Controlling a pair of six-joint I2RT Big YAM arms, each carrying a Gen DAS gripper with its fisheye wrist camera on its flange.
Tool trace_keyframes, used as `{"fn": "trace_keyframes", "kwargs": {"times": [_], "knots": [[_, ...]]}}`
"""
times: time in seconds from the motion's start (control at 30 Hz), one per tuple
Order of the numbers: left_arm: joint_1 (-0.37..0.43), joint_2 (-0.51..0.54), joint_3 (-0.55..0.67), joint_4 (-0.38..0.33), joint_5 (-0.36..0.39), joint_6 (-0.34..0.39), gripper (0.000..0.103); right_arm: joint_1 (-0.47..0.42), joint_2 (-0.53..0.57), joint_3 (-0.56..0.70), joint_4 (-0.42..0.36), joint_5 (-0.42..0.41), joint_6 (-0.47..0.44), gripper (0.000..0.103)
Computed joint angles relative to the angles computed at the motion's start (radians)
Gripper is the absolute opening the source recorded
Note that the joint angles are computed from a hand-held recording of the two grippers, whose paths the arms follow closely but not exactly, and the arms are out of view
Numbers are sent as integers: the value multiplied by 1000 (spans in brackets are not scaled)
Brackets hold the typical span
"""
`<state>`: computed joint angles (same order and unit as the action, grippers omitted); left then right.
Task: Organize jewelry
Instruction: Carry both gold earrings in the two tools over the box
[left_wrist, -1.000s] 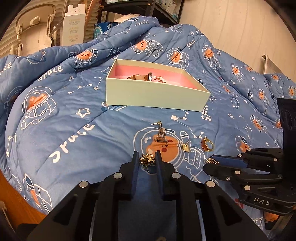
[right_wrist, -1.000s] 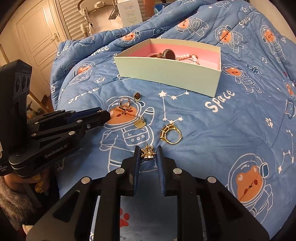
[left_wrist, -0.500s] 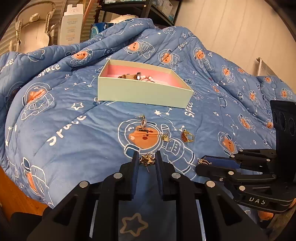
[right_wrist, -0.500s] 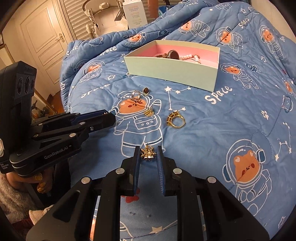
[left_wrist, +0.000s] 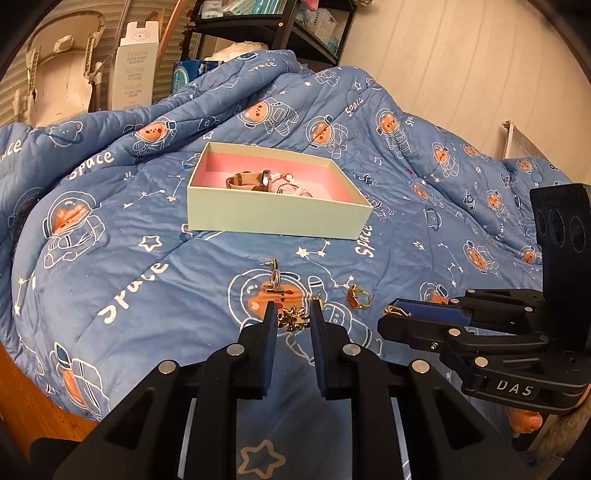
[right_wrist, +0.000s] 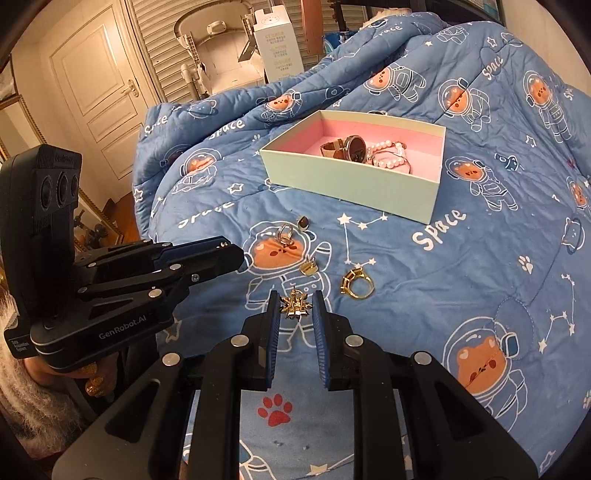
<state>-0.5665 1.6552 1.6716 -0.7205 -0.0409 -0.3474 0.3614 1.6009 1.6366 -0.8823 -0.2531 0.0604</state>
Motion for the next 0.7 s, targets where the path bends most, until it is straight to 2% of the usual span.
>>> {"fn": "trace_keyframes", "kwargs": {"times": [0.53, 0.7], "knots": [[39, 85, 168, -39, 28, 81, 17, -20, 95, 180, -21, 15, -54, 18], [56, 124, 236, -60, 47, 83, 17, -27, 141, 261, -33, 19, -66, 18]]}}
